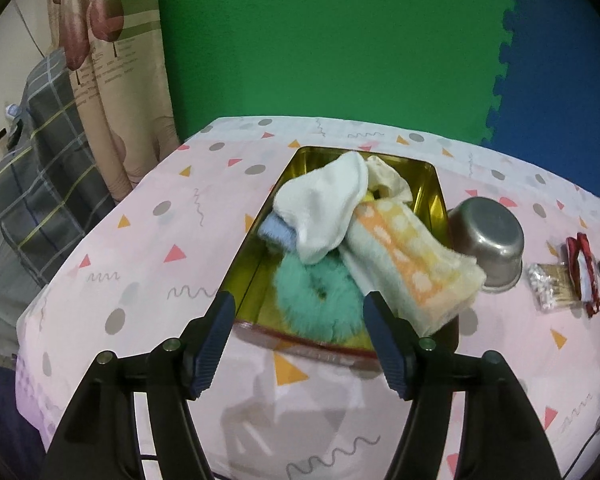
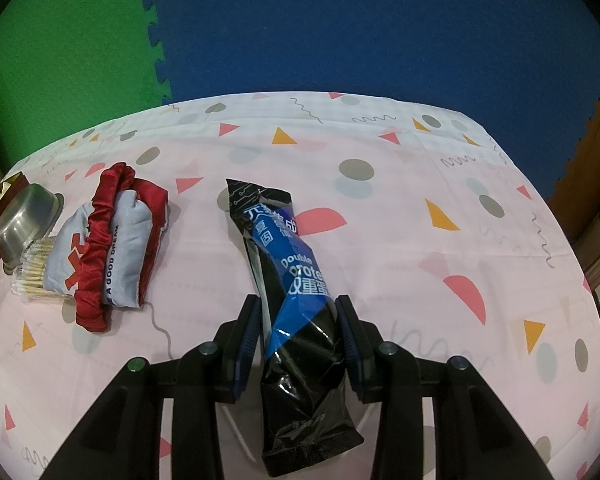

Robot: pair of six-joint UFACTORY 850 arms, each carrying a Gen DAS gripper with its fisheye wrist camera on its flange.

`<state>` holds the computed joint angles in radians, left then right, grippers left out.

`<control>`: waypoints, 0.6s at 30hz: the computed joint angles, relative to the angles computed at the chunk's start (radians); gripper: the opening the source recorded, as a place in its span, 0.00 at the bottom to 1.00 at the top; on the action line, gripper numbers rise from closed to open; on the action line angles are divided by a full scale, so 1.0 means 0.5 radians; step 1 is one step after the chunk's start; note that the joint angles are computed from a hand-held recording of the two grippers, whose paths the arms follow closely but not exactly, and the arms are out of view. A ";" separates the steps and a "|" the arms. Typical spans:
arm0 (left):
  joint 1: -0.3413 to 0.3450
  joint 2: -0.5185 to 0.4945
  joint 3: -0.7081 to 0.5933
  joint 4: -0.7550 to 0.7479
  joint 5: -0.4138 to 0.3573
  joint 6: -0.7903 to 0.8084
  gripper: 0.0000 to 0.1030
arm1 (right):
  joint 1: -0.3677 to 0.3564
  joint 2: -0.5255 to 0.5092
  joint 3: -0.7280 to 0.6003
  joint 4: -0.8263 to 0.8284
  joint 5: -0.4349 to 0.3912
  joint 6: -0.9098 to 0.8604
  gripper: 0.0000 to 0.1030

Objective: Organize soft objects
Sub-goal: 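Withdraw the open left gripper from the tin box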

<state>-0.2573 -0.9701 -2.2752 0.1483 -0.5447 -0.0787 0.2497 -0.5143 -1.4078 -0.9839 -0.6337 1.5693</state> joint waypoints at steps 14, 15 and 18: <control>0.027 0.075 0.179 0.032 0.125 -0.112 0.76 | 0.027 0.003 -0.010 -0.011 -0.081 0.093 0.34; 0.024 0.080 0.189 0.046 0.135 -0.122 0.77 | 0.033 0.006 -0.009 -0.020 -0.089 0.107 0.34; 0.029 0.078 0.182 -0.032 0.125 -0.058 0.77 | 0.050 0.019 -0.004 -0.039 -0.103 0.133 0.32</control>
